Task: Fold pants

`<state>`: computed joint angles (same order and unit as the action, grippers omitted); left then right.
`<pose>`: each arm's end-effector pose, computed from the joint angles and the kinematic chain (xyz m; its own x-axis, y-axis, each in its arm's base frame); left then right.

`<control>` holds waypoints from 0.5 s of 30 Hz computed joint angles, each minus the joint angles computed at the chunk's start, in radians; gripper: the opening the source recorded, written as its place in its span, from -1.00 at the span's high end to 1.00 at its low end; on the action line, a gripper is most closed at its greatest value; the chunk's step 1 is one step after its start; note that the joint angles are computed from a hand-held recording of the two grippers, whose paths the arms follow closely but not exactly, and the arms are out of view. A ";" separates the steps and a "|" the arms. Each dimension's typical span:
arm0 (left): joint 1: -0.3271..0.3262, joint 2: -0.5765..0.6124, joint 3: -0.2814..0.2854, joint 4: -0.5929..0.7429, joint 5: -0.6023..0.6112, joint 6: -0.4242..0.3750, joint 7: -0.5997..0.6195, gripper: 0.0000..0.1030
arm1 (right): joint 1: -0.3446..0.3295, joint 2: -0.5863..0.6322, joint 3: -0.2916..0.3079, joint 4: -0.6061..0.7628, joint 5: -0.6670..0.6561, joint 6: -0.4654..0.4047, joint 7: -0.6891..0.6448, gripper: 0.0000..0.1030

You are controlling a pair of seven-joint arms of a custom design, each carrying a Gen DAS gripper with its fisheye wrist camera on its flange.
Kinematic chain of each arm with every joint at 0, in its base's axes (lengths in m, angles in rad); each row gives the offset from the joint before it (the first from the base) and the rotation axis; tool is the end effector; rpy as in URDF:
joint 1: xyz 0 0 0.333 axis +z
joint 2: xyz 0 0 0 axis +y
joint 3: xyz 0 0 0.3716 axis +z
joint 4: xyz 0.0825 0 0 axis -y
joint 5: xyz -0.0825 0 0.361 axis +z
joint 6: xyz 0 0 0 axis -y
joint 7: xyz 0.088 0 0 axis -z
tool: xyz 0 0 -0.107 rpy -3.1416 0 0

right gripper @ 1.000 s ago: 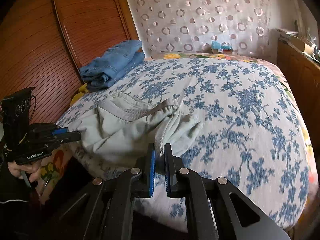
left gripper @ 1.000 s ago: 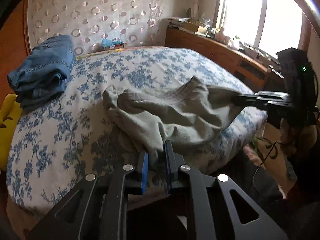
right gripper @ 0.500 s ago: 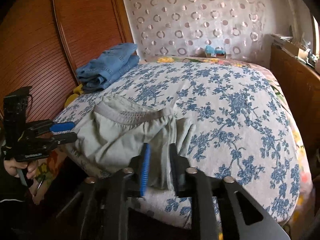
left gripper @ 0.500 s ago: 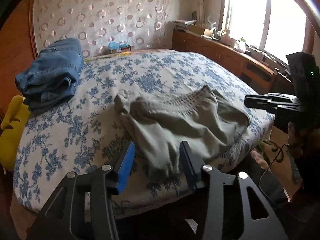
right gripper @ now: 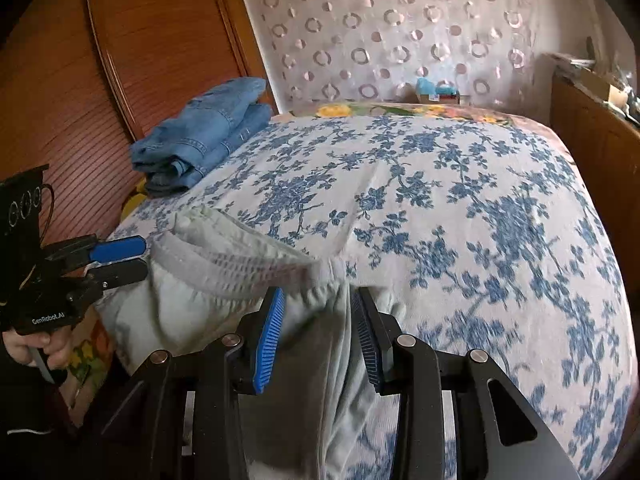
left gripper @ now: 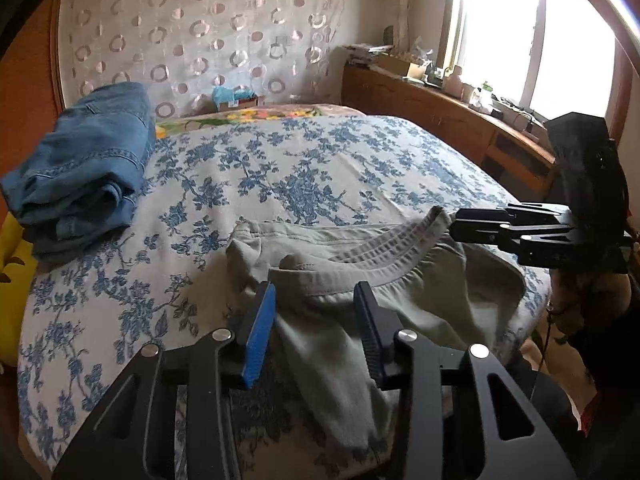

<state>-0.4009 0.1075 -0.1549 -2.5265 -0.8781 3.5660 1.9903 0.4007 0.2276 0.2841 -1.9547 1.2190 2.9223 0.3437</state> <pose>0.4492 -0.1646 0.4023 -0.0419 -0.9946 0.0948 -0.6782 -0.0414 -0.7337 0.5254 0.3351 0.4849 0.7396 -0.6492 -0.1775 -0.5085 -0.3661 -0.7794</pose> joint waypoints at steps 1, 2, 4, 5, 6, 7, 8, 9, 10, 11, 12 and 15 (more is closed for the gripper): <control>0.004 0.005 0.001 0.004 0.007 -0.008 -0.001 0.19 | 0.008 0.011 -0.006 0.010 -0.029 0.000 0.025 0.27; -0.011 0.013 0.012 0.017 -0.024 -0.016 0.034 0.22 | 0.019 0.023 -0.013 0.020 -0.074 0.006 0.064 0.27; -0.052 0.027 0.043 0.050 -0.115 -0.036 0.130 0.24 | 0.042 0.045 -0.032 0.025 -0.188 0.033 0.172 0.27; -0.068 0.033 0.058 0.066 -0.157 -0.050 0.172 0.24 | 0.045 0.053 -0.035 0.029 -0.225 0.033 0.212 0.27; -0.081 0.039 0.070 0.078 -0.188 -0.056 0.203 0.24 | 0.029 0.058 -0.012 0.031 -0.210 0.047 0.196 0.27; -0.087 0.042 0.076 0.086 -0.204 -0.061 0.223 0.24 | 0.012 0.061 0.012 0.031 -0.195 0.059 0.178 0.27; -0.093 0.044 0.082 0.091 -0.219 -0.065 0.241 0.24 | 0.001 0.066 0.028 0.033 -0.196 0.070 0.176 0.27; -0.104 0.048 0.093 0.103 -0.246 -0.070 0.270 0.24 | -0.011 0.070 0.046 0.033 -0.192 0.080 0.170 0.27; -0.108 0.049 0.095 0.107 -0.257 -0.068 0.284 0.26 | -0.025 0.073 0.063 0.034 -0.185 0.088 0.160 0.27; -0.106 0.049 0.091 0.109 -0.256 -0.061 0.287 0.45 | -0.035 0.078 0.078 0.035 -0.180 0.097 0.150 0.27; -0.103 0.049 0.086 0.108 -0.253 -0.052 0.287 0.64 | -0.045 0.078 0.091 0.033 -0.176 0.103 0.141 0.30; -0.039 0.028 0.029 0.064 -0.099 -0.022 0.145 0.81 | -0.098 0.076 0.154 0.034 -0.087 0.098 0.035 0.76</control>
